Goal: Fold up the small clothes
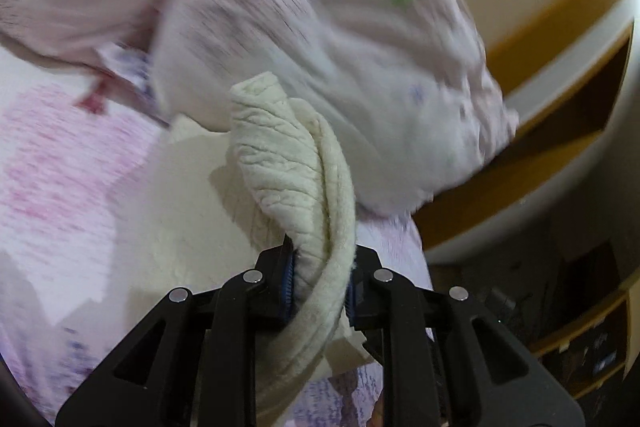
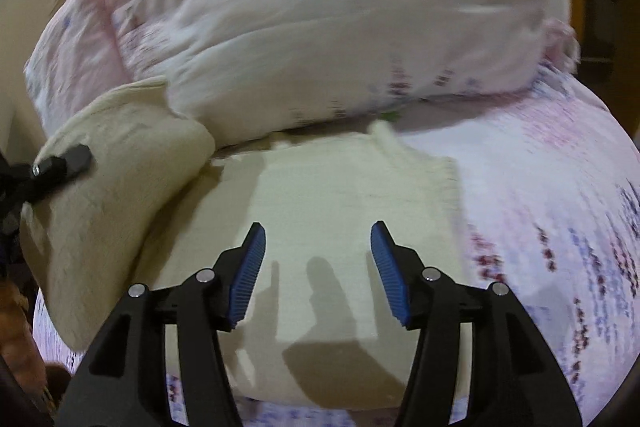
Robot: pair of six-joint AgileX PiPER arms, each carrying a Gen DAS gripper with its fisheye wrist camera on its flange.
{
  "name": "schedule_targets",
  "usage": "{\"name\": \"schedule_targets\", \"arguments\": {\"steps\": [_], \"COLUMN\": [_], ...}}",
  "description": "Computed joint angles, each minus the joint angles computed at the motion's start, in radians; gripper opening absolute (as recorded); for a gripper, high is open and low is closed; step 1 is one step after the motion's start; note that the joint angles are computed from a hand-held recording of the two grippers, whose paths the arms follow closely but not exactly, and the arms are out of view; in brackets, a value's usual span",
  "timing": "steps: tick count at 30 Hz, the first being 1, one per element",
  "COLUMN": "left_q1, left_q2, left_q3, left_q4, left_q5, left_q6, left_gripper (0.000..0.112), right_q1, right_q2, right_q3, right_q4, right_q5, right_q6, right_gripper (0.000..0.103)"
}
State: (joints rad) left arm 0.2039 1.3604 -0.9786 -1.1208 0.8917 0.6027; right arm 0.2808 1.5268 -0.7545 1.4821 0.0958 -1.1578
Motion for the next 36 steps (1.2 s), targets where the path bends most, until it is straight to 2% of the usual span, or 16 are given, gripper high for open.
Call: {"name": "schedule_targets", "arguments": {"steps": [4, 6, 8, 10, 12, 13, 14, 17, 19, 22, 24, 27, 33, 34, 36], "left_q1": [-0.268, -0.344, -0.371, -0.366, -0.316, -0.279, -0.229, -0.112, -0.06, -0.032, -0.045, -0.053, -0.059, -0.059, -0.056], "left_q2": [0.047, 0.101, 0.144, 0.153, 0.129, 0.111, 0.076, -0.016, -0.076, -0.118, -0.117, -0.079, -0.045, -0.038, -0.04], "left_q3": [-0.009, -0.029, -0.041, -0.032, -0.012, -0.002, 0.022, 0.077, 0.101, 0.119, 0.13, 0.141, 0.165, 0.164, 0.18], "left_q4": [0.155, 0.22, 0.204, 0.136, 0.03, -0.014, -0.059, -0.109, -0.059, 0.08, 0.187, 0.253, 0.274, 0.262, 0.233], "left_q5": [-0.209, -0.24, -0.223, -0.199, -0.122, -0.068, -0.024, 0.019, -0.032, -0.151, -0.221, -0.257, -0.292, -0.291, -0.293], "left_q6": [-0.145, -0.206, -0.204, -0.126, -0.005, 0.042, 0.086, 0.168, 0.141, 0.047, -0.041, -0.083, -0.054, -0.043, -0.016], "left_gripper": [0.019, 0.019, 0.019, 0.021, 0.037, 0.061, 0.076, 0.08, 0.08, 0.081, 0.081, 0.081, 0.082, 0.082, 0.082], "right_q1": [-0.103, -0.156, -0.201, -0.258, -0.301, -0.326, -0.348, -0.428, -0.471, -0.48, -0.446, -0.392, -0.338, -0.325, -0.295], "right_q2": [-0.009, -0.018, -0.021, -0.028, -0.041, -0.045, -0.047, -0.036, -0.003, 0.074, 0.118, 0.138, 0.199, 0.212, 0.228], "right_q3": [0.044, 0.067, 0.075, 0.079, 0.079, 0.079, 0.075, 0.064, 0.034, -0.022, -0.063, -0.083, -0.147, -0.16, -0.177], "right_q4": [0.135, 0.171, 0.139, 0.083, 0.042, 0.04, 0.03, 0.021, -0.01, -0.059, -0.105, -0.125, -0.126, -0.136, -0.157], "right_q5": [0.038, 0.047, 0.06, 0.092, 0.13, 0.16, 0.196, 0.376, 0.522, 0.665, 0.677, 0.648, 0.651, 0.639, 0.605], "right_q6": [-0.148, -0.192, -0.164, -0.116, -0.08, -0.083, -0.076, -0.09, -0.058, 0.014, 0.077, 0.123, 0.178, 0.192, 0.22], "right_gripper": [0.055, 0.055, 0.055, 0.055, 0.055, 0.055, 0.055, 0.055, 0.056, 0.056, 0.056, 0.056, 0.054, 0.05, 0.025]}}
